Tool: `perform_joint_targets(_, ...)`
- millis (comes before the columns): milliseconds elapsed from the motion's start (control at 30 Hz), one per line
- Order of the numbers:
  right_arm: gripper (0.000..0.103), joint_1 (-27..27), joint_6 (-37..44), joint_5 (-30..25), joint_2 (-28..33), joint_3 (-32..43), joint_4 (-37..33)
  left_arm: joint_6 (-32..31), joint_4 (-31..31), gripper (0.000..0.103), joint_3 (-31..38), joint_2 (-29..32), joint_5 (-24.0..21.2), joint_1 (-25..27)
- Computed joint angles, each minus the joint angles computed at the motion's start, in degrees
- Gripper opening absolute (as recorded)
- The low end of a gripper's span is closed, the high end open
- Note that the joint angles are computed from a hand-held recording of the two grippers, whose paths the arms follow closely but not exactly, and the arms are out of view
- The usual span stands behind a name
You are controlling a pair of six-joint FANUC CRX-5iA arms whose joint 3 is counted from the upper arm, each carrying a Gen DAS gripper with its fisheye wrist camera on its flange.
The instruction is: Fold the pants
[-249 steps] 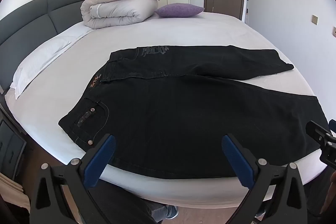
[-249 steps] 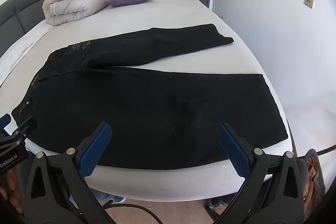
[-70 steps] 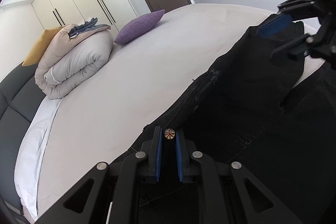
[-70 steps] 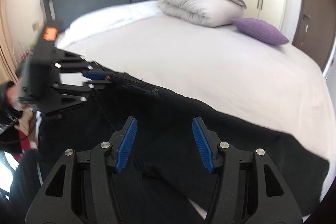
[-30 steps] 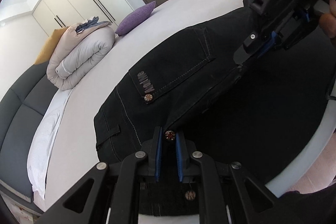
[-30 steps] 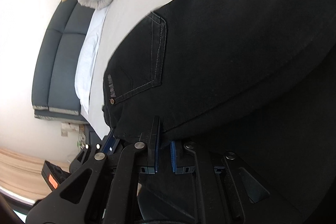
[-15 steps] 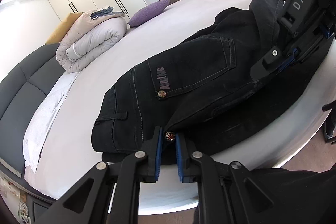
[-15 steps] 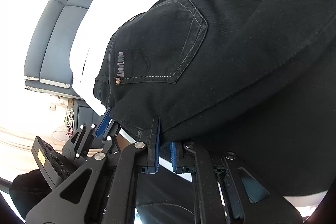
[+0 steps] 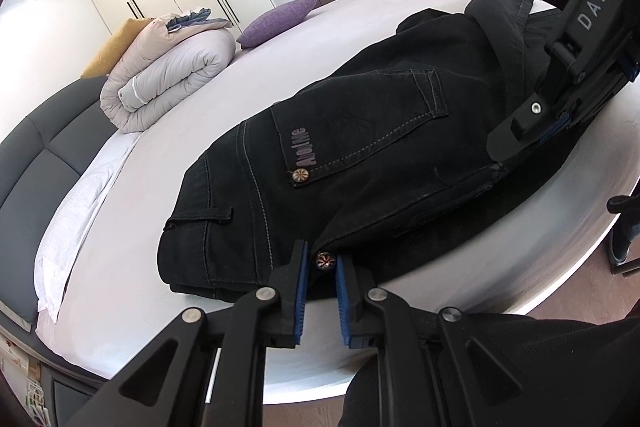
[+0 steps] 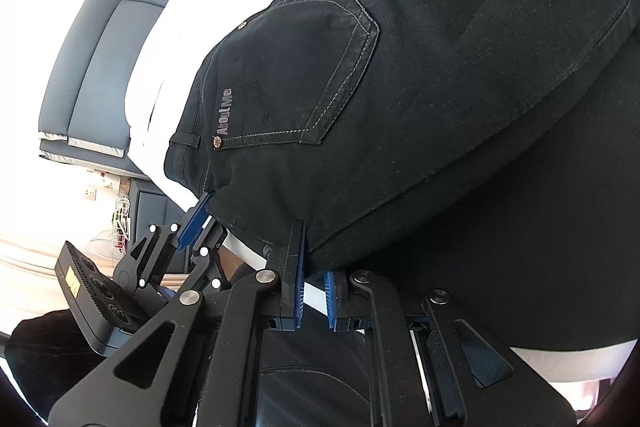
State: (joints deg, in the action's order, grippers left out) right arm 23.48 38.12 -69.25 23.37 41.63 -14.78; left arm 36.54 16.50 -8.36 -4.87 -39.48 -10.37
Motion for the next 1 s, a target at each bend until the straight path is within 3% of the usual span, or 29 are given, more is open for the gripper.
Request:
perform_joint_targets(133,0.007,-0.34,1.13,0.52,-0.21,-0.93,-0.70,-0.34,-0.55,0.014,0.39,0.22,-0.61,0.12)
perform_joint_targets(167,0.007,-0.45,1.55,0.90,-0.40,-1.62,-0.70,0.26,-1.30,0.018,0.47,0.19,-0.88,-0.13)
perform_joint_targets(267,0.007,-1.12,1.56,2.02,-0.35,-2.77,-1.80,2.85,-4.66,0.032,1.31,-0.07,-1.19,-0.64)
perform_joint_targets(367,0.007,-0.69,1.31,3.83,-0.20,-3.61,-1.25,2.77,-6.58,0.059,1.81,-1.05,-2.66,-0.24)
perform_joint_targets(533,0.007,-0.21,1.00,5.29,0.29,-3.86,-0.70,-0.82,-0.12,0.061,2.59,-2.43,-8.17,2.46)
perform_joint_targets(667,0.007,-0.29,1.54,7.19,-0.44,-5.55,-0.77,3.84,8.10,0.061,5.88,0.80,-8.32,1.63)
perform_joint_targets(733,0.008,-0.61,2.38,8.11,-1.21,-6.55,-1.49,10.02,4.47,0.061,10.29,4.17,-8.17,-1.55)
perform_joint_targets(833,0.010,-3.34,5.16,9.28,-3.22,-8.68,-7.14,18.37,-1.90,0.055,18.72,11.47,-13.79,-5.38)
perform_joint_targets(867,0.010,-4.31,5.90,9.69,-3.68,-9.24,-9.47,20.95,-2.83,0.051,21.73,14.46,-17.92,-5.92)
perform_joint_targets(900,0.011,-5.02,6.39,10.31,-4.32,-10.09,-11.11,23.19,-2.86,0.050,22.92,16.58,-20.24,-6.07)
perform_joint_targets(967,0.014,-5.64,6.58,11.54,-5.98,-12.12,-11.58,23.97,-2.10,0.050,21.84,16.48,-19.46,-5.87)
perform_joint_targets(1000,0.021,-6.08,6.92,11.89,-6.87,-13.03,-11.89,24.36,-2.59,0.051,22.43,16.60,-20.18,-5.93)
